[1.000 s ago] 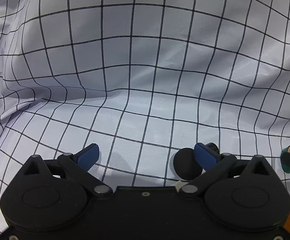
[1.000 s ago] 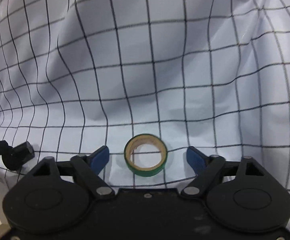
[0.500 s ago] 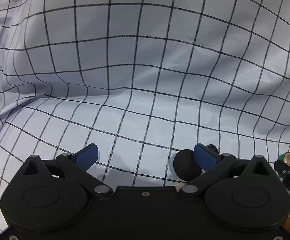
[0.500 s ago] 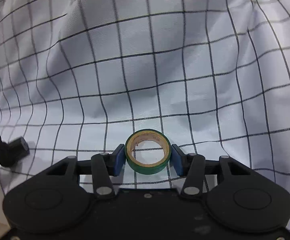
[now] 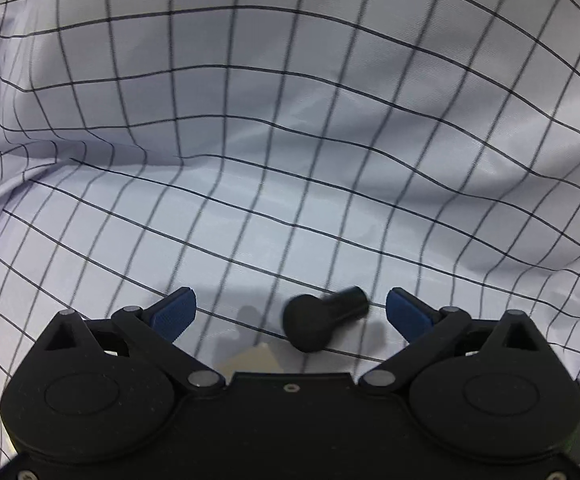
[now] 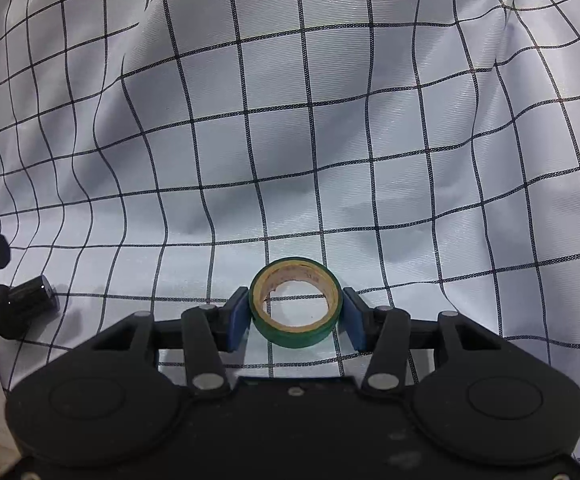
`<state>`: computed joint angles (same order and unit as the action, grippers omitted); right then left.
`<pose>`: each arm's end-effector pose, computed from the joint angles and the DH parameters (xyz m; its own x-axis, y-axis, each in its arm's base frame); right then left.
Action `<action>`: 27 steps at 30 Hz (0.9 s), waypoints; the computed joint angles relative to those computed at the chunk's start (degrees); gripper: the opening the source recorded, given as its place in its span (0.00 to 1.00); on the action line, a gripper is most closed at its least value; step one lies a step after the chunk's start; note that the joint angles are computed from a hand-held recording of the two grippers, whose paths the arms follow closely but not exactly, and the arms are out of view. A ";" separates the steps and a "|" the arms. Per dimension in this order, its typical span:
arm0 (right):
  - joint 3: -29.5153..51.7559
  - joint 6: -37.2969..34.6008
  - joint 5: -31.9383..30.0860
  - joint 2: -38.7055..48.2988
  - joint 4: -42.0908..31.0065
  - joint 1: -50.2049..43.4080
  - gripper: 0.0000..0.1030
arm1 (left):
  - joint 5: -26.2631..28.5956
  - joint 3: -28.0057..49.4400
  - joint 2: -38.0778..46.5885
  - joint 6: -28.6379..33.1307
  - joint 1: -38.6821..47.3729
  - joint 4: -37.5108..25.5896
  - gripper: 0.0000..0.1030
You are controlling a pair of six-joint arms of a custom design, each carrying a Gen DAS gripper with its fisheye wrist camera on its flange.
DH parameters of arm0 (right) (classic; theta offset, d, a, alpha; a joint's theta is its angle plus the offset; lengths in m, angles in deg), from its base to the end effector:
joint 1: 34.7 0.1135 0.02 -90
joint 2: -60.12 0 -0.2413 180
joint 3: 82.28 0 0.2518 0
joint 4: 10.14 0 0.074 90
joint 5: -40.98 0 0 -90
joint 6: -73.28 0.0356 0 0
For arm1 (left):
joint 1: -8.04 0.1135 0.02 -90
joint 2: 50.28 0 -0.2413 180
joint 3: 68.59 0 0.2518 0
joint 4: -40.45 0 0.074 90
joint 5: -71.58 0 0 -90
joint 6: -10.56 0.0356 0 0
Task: Organize soft objects
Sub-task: 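Close the right gripper on the green tape roll while the left gripper grasps the black cylinder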
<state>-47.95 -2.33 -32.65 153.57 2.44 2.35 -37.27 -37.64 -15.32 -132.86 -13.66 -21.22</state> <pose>0.1961 0.1355 0.0598 -0.6664 -0.2043 -0.7171 -0.2661 0.9636 -0.0272 0.1137 -0.0329 0.1360 -0.6863 -0.5448 -0.4819 -0.5451 0.8239 -0.1553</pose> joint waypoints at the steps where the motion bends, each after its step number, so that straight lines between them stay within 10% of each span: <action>1: 0.05 0.03 0.01 0.15 0.09 0.05 0.46 | -0.49 0.32 1.31 -1.19 -0.99 0.21 0.95; 21: 0.17 0.20 0.14 0.70 0.58 0.27 0.46 | 1.10 0.77 25.87 -4.24 1.38 18.08 0.88; 27: 0.07 0.37 -0.68 0.65 0.81 -0.23 0.46 | 0.93 1.53 31.98 -3.46 0.93 23.13 0.62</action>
<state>-47.88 -1.96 -33.33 154.22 3.24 2.12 -36.34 -36.10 16.66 -136.33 -12.74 1.91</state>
